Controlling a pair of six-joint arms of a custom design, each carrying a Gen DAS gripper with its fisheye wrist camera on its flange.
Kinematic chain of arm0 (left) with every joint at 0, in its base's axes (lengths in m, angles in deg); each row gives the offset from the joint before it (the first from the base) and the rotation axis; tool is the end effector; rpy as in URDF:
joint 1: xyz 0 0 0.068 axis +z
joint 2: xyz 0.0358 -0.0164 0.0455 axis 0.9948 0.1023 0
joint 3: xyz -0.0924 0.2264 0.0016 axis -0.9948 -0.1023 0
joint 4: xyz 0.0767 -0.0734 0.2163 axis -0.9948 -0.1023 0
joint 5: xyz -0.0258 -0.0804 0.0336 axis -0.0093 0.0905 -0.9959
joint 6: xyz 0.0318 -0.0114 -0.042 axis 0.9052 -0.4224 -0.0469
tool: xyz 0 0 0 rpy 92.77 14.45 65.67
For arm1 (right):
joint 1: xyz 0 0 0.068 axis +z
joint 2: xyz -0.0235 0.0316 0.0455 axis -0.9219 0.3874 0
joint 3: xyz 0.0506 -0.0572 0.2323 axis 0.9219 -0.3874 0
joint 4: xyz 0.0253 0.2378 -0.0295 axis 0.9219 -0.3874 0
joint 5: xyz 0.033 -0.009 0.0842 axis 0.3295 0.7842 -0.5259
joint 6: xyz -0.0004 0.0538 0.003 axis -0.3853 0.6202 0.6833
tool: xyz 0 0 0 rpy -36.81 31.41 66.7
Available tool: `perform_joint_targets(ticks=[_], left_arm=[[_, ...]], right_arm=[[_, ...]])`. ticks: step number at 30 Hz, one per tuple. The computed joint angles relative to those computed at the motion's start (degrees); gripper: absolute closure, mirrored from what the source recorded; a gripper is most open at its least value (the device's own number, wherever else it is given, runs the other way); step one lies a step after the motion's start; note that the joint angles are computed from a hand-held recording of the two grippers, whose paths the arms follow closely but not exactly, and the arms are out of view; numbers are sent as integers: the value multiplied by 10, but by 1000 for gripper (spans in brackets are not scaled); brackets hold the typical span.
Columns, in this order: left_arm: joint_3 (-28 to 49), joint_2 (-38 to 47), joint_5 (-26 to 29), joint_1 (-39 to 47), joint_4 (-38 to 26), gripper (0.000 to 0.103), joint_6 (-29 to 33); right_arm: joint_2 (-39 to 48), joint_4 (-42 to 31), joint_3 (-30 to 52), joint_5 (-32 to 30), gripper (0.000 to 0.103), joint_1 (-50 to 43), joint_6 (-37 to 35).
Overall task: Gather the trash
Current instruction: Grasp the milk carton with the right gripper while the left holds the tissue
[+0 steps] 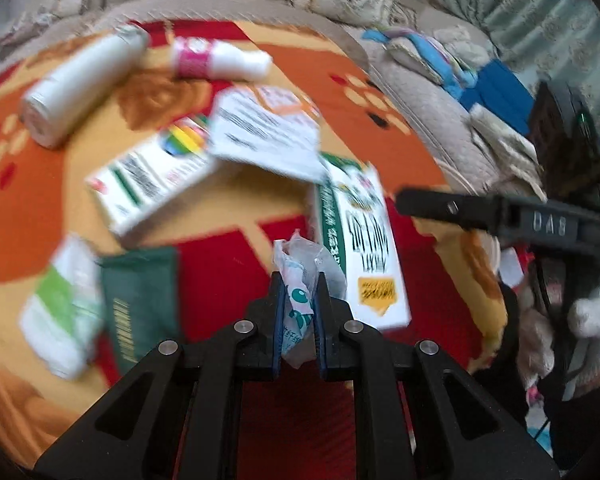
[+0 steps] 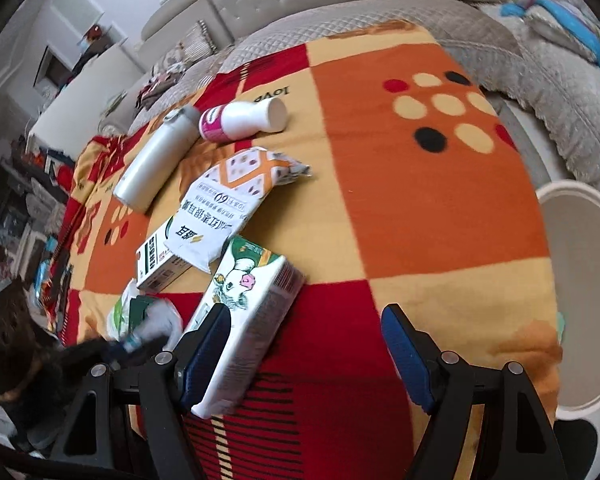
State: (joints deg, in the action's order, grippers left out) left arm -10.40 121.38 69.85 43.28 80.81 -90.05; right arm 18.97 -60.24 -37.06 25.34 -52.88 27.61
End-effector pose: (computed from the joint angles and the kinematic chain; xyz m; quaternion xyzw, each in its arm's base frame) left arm 0.2313 -0.2088 0.0181 0.2075 0.9300 -0.2227 0.2059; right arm 0.2167 0.0625 0.0452 0.0795 0.9537 0.1848 0.2234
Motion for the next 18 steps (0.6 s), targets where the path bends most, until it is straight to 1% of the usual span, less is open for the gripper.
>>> perform_joint_targets(ticks=[2, 3, 6, 8, 11, 15, 18], left_arm=[[5, 12, 28, -15, 7, 93, -18], [4, 13, 27, -27, 13, 93, -23], [-19, -13, -4, -42, 24, 93, -24], [-38, -32, -8, -32, 26, 93, -24], [-75, -67, -32, -13, 29, 93, -16], [-110, -88, -44, 16, 36, 93, -11], [-120, -92, -56, 23, 44, 93, -16]], right_arm=[[0, 3, -5, -5, 27, -3, -1], [-1, 3, -7, -2, 27, -1, -1], [-7, -2, -10, 1, 28, 5, 0], [-17, -4, -15, 0, 27, 10, 2], [-18, -6, -10, 6, 27, 29, -1], [14, -6, 15, 15, 27, 64, -5], [59, -4, 44, 40, 28, 93, -9]])
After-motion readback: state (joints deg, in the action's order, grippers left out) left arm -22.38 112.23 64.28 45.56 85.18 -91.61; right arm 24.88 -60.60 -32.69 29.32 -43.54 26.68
